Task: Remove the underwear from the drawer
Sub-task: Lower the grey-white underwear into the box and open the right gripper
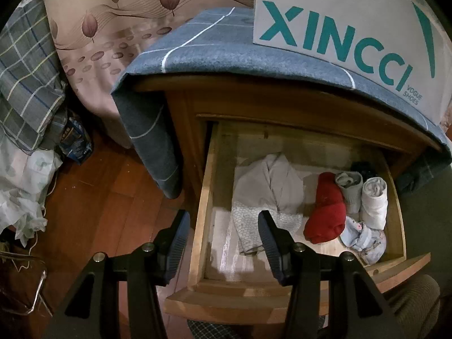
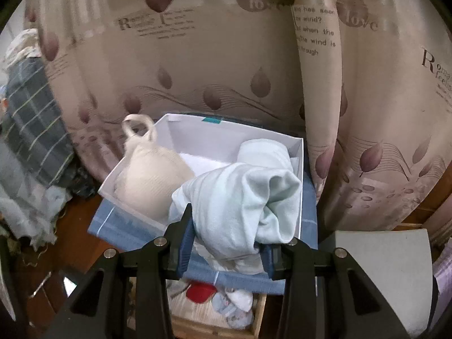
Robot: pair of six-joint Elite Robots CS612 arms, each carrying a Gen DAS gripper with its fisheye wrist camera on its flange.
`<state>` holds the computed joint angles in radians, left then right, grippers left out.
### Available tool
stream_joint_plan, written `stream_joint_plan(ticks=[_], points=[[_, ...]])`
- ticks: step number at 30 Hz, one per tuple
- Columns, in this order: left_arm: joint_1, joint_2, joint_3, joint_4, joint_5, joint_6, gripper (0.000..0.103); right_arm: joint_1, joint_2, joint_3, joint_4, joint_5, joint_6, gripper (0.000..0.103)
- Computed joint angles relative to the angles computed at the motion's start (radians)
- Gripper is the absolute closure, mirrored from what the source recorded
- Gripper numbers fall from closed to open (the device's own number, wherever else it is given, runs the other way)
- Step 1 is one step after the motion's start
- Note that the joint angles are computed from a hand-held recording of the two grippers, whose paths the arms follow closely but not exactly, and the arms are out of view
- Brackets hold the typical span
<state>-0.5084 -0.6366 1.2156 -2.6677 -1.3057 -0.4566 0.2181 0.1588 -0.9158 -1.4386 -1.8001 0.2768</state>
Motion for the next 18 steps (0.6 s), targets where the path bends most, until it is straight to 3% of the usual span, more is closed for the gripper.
stream_joint_plan(ticks=[5,12,18], points=[[0.000,0.000,0.001,-0.003,-0.001,0.001,0.051,-0.007,-0.018,0.079,-0.014,-0.004,0.031,0.066],[0.001,0.000,0.002,-0.004,-0.002,0.000,0.051,-0.020,-0.029,0.143,-0.006,0.058,0.092,0.065],[0.001,0.002,-0.002,-0.002,-0.007,-0.003,0.051,-0.020,-0.041,0.182,0.000,0.065,0.089,0.062]])
